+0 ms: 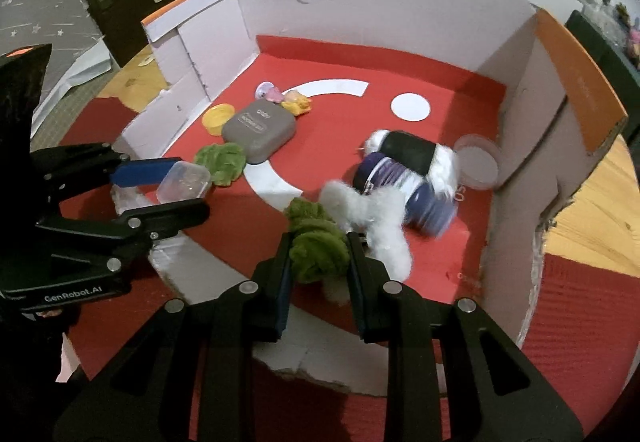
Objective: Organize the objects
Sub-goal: 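Lower the container with the left tool while the right tool lowers the green ball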
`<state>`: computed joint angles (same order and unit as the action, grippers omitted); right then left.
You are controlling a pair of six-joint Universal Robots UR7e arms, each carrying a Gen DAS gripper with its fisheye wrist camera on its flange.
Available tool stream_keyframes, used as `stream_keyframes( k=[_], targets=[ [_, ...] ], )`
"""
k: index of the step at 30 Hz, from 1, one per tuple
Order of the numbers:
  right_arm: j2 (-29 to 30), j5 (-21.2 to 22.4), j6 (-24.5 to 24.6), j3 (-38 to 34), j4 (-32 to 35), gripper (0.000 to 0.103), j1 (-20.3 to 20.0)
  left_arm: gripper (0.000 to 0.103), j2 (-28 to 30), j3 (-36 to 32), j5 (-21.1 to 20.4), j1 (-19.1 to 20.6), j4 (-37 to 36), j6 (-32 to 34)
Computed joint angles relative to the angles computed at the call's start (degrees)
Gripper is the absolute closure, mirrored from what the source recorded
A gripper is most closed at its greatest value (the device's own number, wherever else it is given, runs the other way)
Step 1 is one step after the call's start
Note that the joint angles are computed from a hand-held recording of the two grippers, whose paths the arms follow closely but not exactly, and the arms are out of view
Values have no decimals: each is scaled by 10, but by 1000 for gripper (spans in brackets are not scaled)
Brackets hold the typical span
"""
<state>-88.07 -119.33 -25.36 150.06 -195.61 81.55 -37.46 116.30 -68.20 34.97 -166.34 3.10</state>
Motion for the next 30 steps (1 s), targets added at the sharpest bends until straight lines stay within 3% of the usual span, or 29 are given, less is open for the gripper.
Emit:
stream_keyframes(
  k=[4, 10, 19, 30],
  targets=[
    [13, -6, -13, 2, -22, 80, 3, 60, -3, 8, 4, -5, -3, -2],
    [-12, 12, -38, 13, -7, 80, -15, 60, -13, 27, -3, -15, -3, -10],
    [-4, -7, -46, 14, -41, 80, -4, 60, 11, -1, 15, -14, -5, -17],
    [-2, 13, -40, 19, -53, 80, -9, 59, 11, 6, 7, -9, -29, -14]
  ],
)
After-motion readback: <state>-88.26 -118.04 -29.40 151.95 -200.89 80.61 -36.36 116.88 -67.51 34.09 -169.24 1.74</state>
